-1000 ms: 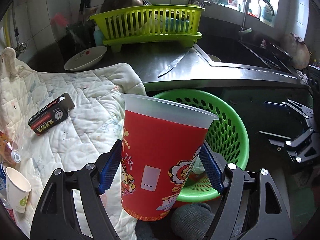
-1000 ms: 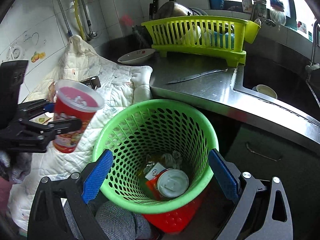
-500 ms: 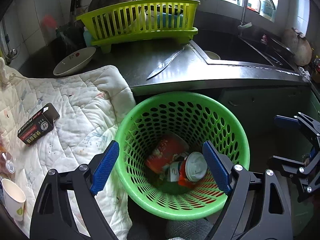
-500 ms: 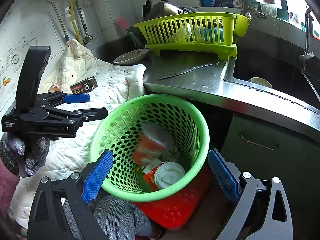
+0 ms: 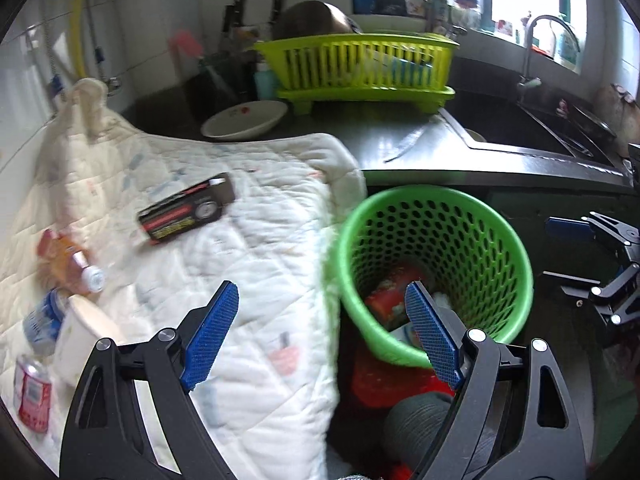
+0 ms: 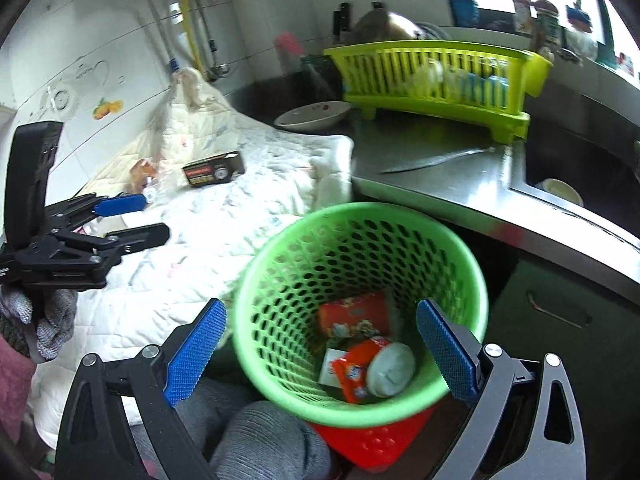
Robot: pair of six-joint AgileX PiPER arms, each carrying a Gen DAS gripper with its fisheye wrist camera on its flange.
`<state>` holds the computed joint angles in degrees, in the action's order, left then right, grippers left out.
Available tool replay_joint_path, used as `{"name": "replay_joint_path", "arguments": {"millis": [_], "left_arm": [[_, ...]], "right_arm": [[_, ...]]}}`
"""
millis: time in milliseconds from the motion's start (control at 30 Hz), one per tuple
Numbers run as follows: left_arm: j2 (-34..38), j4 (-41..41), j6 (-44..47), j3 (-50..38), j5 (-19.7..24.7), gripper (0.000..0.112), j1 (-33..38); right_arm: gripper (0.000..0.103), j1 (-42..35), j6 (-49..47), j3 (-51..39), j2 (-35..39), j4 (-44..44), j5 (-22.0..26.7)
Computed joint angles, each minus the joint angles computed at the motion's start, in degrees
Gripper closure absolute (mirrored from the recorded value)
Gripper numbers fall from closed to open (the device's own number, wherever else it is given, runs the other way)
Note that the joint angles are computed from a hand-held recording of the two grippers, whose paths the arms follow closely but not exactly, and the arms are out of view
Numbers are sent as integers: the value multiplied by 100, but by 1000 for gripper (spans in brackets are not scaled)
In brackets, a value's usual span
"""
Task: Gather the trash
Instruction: 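Grasp the white paper cup with the left gripper while the right grasps the black glue box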
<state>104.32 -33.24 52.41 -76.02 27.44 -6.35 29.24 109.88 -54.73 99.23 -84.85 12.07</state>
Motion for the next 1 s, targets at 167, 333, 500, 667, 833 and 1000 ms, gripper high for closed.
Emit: {"name": "replay_joint_path", "arguments": {"millis": [167,333,500,667,833,1000], "left_arm": [[-251,-106,337,201,-180,28,642],[-109,-38,537,-40,-199,28,1285],[416,249,436,-742,34,26,1797],[1001,324,645,-1476,330,23,2135],[1545,703,611,-2126,551,22,2199],[1931,854,644,-2618,801,22,2209]], "right_arm": [[10,261,-1514,-680,377,1331,24],[10,473,-2912,-1355,742,2574,114],[10,644,-4058,-1966,1077,3596,327],[10,715,-4941,-2482,1371,4386,518],[10,686,-6102,-3155,1741,5347,825],[10,525,-7863,-4326,2348,6634,1337]]}}
